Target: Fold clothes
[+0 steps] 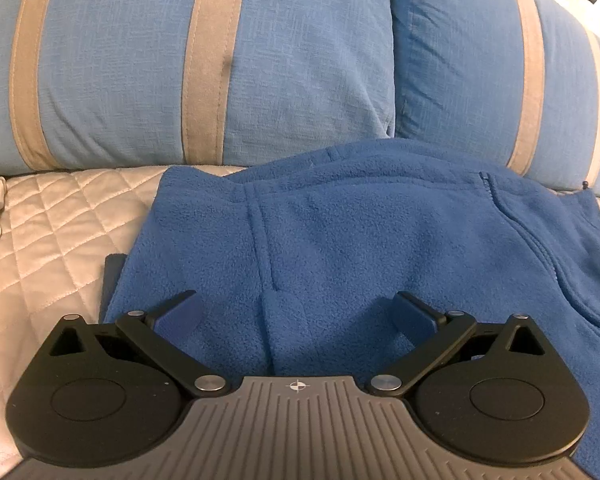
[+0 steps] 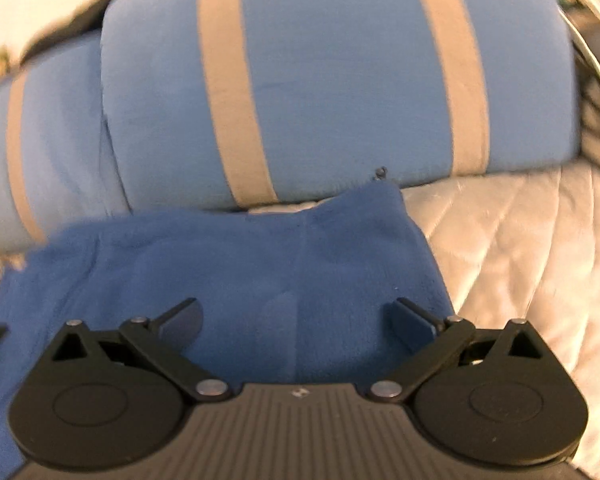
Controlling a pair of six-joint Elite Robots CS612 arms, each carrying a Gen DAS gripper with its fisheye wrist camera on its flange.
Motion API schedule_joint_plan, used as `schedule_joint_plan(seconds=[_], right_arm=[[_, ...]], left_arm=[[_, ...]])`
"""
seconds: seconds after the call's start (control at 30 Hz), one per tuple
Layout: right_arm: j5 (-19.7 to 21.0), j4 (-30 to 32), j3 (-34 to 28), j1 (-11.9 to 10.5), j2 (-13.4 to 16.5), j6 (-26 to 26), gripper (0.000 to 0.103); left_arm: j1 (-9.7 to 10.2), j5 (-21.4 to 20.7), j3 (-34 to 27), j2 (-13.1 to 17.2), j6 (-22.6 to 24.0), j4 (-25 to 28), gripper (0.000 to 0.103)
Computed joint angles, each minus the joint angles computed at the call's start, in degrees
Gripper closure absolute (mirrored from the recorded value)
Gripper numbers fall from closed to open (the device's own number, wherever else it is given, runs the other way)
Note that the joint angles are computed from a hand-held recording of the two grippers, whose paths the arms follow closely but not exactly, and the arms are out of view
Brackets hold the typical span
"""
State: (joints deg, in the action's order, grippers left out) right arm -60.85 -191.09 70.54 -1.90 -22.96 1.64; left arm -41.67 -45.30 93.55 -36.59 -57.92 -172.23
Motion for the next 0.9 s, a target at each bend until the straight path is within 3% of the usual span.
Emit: schedule_joint_plan(seconds=[0.07,0.17,0.37,0.43,0.5,0.6,0.73,0.9], right_arm=[[3.1,-0.9,-0.9,-0.9,0.8,4.7,0.001],[4.1,-0.3,-1.2,-1.1,0.9,5.4,0.001],[-3.2,8.8,-0.7,0.9,-2.0,-6.5,0.000],[-3.8,8.9,0.2,1.2,-3.1,-10.3,0.000],[-3.4,8.3,2.0,1.2,-4.6,-13.2,0.000],[-2.3,12.9,4.3,1.1,-7.5,-16.3,0.000],[-1.0,25.6,6.9,1.0,-11.8,-21.7,0.000],[-2.4,35.5,11.0,1.4,-16.2,-28.2,0.000]], left_arm=[[0.00,0.0,0.0,0.0,-0.1,0.0,0.000],[-0.22,0.7,-0.1,-0.3,-0.6,1.6,0.000],[0.36,-2.9,-1.0,-3.0,-2.3,10.9,0.000],[-0.10,-1.9,-1.2,-4.1,-3.7,15.3,0.000],[-0.80,-1.8,-0.6,-5.3,-3.2,15.6,0.000],[-1.46,-5.9,0.2,-7.0,-0.9,14.1,0.000],[-2.33,-12.5,0.3,-8.5,3.5,12.2,0.000],[-2.89,-20.1,-1.4,-9.0,3.7,14.8,0.000]])
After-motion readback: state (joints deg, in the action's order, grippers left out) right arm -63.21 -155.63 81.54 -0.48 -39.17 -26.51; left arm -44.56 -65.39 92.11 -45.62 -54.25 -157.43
